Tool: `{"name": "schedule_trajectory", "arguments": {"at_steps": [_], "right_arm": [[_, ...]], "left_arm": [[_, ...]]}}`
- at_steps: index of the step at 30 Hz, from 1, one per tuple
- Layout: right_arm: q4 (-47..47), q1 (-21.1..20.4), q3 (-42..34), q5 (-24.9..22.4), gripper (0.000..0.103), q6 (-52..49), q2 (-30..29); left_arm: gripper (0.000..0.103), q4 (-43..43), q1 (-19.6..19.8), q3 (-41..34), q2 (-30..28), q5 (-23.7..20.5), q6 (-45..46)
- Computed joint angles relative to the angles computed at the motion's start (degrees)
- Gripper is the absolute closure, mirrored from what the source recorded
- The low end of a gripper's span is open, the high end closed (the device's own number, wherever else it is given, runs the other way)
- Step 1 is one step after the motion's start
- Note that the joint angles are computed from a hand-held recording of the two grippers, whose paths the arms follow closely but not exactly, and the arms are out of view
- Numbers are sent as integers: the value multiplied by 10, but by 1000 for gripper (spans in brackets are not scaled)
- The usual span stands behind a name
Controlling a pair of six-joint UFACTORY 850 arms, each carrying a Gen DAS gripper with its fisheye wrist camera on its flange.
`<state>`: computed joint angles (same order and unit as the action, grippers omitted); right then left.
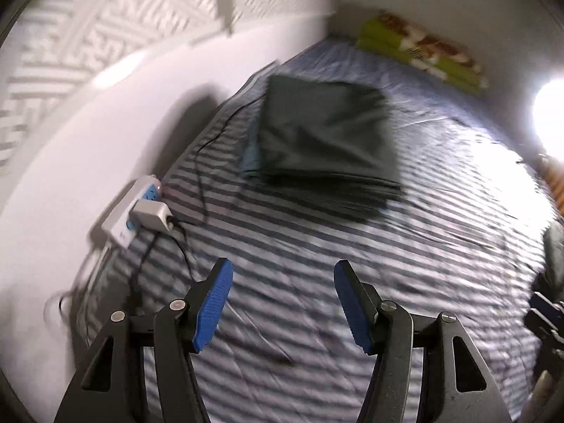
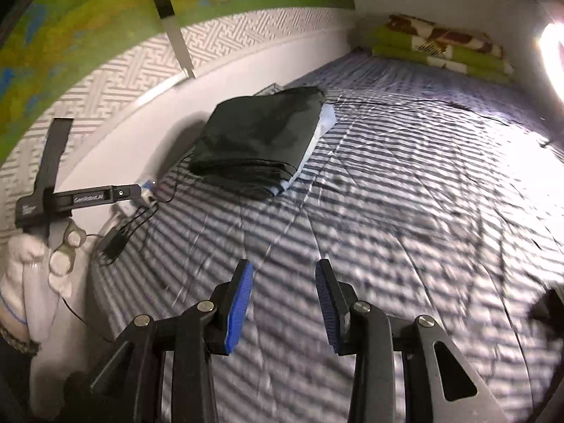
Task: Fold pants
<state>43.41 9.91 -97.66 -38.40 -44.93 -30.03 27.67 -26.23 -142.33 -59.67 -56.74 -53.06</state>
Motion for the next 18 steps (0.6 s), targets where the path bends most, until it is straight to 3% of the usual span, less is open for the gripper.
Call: {"name": "schedule_trajectory", "arguments": {"at_steps": [4,7,13,18], "right_arm": [[55,-23,120,23,66,-78,104],[86,-38,186,48,62,-128,165],[137,-80,281,47,54,-185,266],[159,-108,323,32,39,-198,321]], "left_arm": [[39,68,-67,147,105,46,-98],[39,107,-108,185,140,48,-141],[38,204,-191,233,192,5,-239],[33,255,-249,277,230,-17,-311]]}}
